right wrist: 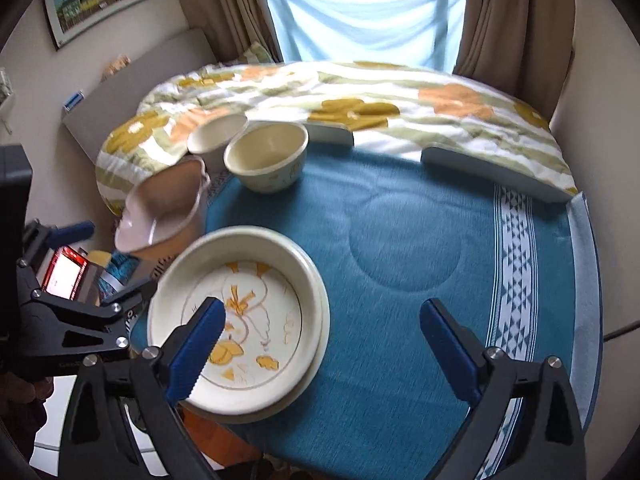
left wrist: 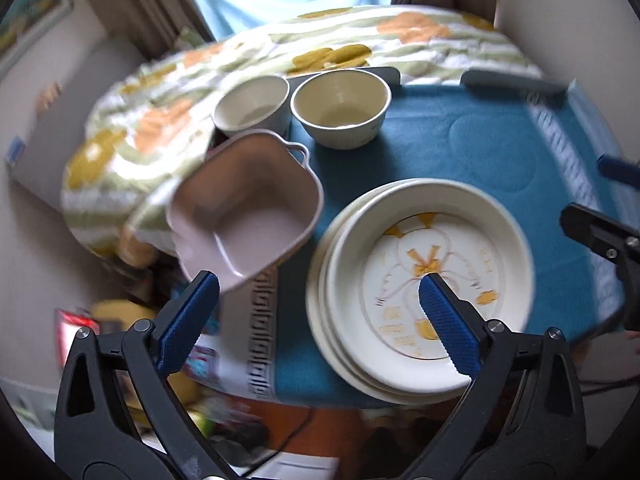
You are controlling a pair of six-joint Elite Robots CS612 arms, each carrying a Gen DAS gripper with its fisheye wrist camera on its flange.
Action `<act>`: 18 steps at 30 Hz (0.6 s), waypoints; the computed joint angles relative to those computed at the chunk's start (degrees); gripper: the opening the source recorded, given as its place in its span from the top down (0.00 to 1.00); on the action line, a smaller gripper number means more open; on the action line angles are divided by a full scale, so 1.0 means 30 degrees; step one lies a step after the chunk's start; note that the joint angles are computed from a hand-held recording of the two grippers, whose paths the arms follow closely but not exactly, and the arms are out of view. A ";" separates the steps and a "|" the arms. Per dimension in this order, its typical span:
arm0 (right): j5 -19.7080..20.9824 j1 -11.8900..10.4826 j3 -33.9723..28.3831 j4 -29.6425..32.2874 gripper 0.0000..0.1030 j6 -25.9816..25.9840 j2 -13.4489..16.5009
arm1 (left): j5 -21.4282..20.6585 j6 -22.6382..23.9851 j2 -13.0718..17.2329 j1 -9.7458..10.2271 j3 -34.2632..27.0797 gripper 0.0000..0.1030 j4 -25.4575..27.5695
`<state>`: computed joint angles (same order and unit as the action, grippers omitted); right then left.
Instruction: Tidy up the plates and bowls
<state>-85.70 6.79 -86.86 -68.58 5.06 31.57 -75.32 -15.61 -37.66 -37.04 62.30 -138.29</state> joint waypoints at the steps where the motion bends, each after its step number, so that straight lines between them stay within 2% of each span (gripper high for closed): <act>1: 0.0108 -0.0025 0.0143 -0.0063 0.06 -0.0385 -0.0108 | -0.1181 -0.1048 -0.0139 0.0290 0.0167 0.03 -0.0223; 4: 0.0361 0.0044 0.0973 0.0271 0.06 -0.2143 -0.0716 | -0.2687 -0.3658 -0.0515 0.0900 0.0829 0.03 -0.1043; 7: 0.0543 0.0287 0.2097 0.0192 0.06 -0.3502 -0.1382 | -0.2585 -0.5262 -0.0846 0.1287 0.1465 0.03 -0.1682; 10: 0.0626 0.0598 0.3158 -0.1128 0.06 -0.4014 -0.1776 | -0.2839 -0.6264 -0.1001 0.1721 0.1763 0.03 -0.1791; 14: 0.1863 0.0857 0.6115 -0.1386 0.06 -0.3890 -0.2905 | -0.3815 -0.7292 -0.0621 0.2447 0.1261 0.05 -0.1161; 16: 0.1926 0.1011 0.7327 -0.1554 0.06 -0.3539 -0.3282 | -0.4353 -0.7291 -0.0148 0.2771 0.0603 0.10 -0.0787; 18: 0.2520 0.1116 0.8364 -0.2039 0.11 -0.3283 -0.3546 | -0.5014 -0.7142 0.0325 0.3053 -0.0088 0.24 -0.0227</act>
